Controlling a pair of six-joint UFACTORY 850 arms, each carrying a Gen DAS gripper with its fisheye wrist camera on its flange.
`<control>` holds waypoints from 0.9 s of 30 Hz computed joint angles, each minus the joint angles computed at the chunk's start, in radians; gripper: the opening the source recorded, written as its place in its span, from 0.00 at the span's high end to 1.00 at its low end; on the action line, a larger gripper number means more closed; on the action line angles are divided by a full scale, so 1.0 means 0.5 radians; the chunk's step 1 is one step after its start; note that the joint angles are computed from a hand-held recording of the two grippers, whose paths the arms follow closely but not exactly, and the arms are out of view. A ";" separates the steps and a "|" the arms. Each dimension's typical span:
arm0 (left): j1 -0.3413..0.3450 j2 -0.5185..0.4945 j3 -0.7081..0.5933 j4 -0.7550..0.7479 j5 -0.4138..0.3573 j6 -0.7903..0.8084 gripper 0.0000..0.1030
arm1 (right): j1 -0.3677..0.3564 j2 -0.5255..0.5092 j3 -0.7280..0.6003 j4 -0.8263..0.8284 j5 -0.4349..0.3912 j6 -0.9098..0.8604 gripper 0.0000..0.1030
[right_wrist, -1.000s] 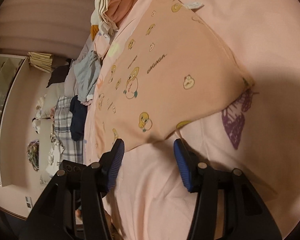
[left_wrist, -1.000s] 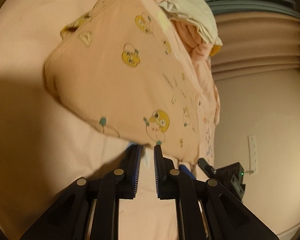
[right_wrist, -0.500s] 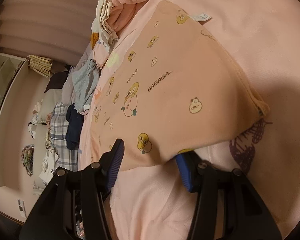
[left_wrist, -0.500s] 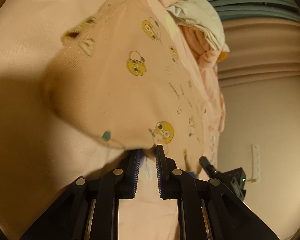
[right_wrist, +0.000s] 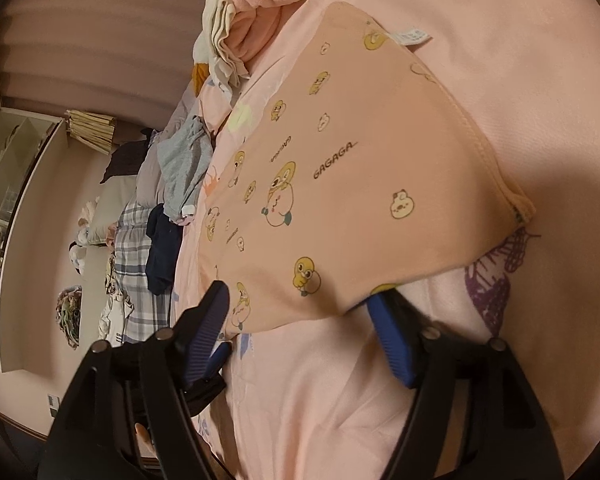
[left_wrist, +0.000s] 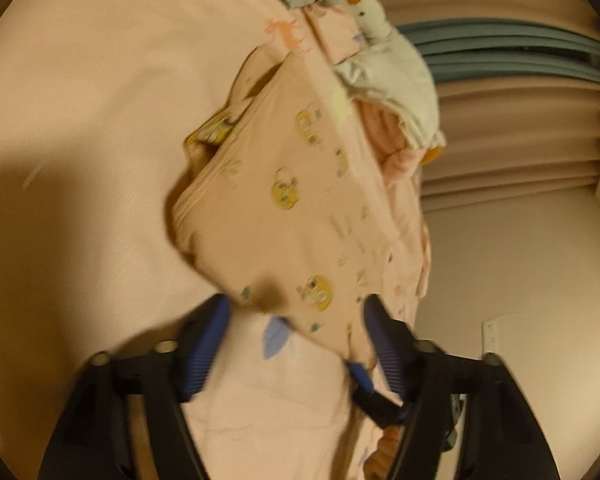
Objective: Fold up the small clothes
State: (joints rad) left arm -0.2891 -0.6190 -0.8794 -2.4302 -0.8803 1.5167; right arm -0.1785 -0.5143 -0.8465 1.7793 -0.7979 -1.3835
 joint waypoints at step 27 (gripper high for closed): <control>-0.107 -0.217 -0.533 -0.062 0.517 0.018 0.11 | 0.052 -0.251 -0.300 0.334 0.003 0.054 0.27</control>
State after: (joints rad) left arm -0.3425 -0.7273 -1.1458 -2.4611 -0.6216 1.5257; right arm -0.1524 -0.6399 -0.9963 1.9463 -0.7963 -1.3563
